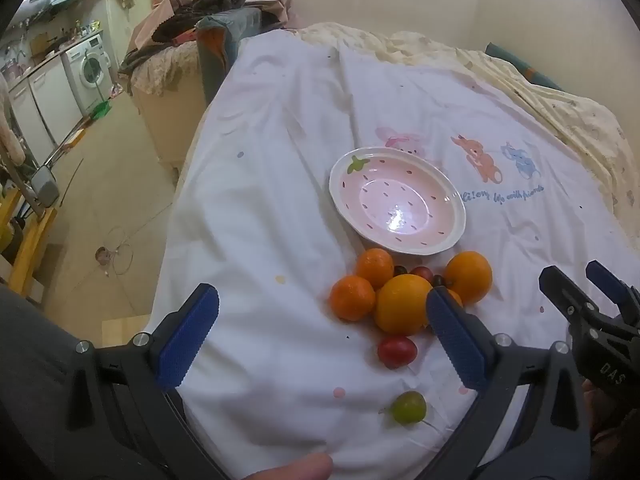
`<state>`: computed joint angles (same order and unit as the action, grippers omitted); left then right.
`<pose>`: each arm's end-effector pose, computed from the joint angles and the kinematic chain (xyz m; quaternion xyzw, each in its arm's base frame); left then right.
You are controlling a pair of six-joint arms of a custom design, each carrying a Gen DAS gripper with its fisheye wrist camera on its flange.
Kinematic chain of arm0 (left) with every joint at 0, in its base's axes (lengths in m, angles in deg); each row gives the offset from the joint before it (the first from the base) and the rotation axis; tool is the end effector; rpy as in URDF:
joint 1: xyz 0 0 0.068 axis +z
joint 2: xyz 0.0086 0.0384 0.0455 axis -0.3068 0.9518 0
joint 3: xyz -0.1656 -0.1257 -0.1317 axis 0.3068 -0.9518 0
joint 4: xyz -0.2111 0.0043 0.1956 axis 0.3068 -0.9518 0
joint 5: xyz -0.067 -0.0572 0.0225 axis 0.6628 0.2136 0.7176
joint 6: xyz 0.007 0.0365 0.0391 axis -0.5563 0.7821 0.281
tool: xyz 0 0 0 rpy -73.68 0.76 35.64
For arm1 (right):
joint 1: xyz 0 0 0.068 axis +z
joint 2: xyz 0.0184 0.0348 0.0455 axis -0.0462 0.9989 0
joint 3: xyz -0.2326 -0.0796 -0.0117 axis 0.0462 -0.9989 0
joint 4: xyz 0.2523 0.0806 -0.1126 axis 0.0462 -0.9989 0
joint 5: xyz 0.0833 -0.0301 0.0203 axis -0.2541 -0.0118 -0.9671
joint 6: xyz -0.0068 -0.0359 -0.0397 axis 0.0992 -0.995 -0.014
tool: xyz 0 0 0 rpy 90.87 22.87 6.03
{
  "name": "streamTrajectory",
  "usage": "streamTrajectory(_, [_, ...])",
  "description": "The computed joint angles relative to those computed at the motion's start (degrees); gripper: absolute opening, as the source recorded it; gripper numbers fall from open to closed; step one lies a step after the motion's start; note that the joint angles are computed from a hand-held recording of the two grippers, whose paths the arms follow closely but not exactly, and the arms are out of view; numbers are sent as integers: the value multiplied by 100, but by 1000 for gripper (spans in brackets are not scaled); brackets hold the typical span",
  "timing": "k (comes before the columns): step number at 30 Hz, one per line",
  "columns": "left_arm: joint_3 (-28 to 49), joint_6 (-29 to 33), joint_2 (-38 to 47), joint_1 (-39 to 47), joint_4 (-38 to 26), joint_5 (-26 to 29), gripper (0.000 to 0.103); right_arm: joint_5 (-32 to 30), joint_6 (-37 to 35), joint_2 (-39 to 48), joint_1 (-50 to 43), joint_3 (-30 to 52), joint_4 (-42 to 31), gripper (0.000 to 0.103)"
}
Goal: Organize fruits
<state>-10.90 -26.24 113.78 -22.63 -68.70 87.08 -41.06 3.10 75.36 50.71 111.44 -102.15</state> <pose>0.3085 -0.0384 0.3084 0.2753 0.9046 -0.1283 0.2990 0.1623 0.1755 0.3010 0.2799 0.8751 -0.0691 0.3887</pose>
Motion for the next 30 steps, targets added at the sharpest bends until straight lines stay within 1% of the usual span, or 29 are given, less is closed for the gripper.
streamTrajectory(10, [34,-12,-1,6,-27,3,102,-79,-237,-106,-47,-44,182,103])
streamTrajectory(11, [41,-8,-6,9,-35,5,102,-55,-84,-133,-82,-49,7,103])
streamTrajectory(14, [48,8,-33,5,-62,-10,102,-66,-117,-142,-112,-48,36,103])
streamTrajectory(25, [29,-6,40,12,-25,0,102,-103,101,-109,-60,-50,-21,103])
streamTrajectory(30, [44,-10,52,17,-36,17,102,-102,67,-123,-51,-49,-27,103])
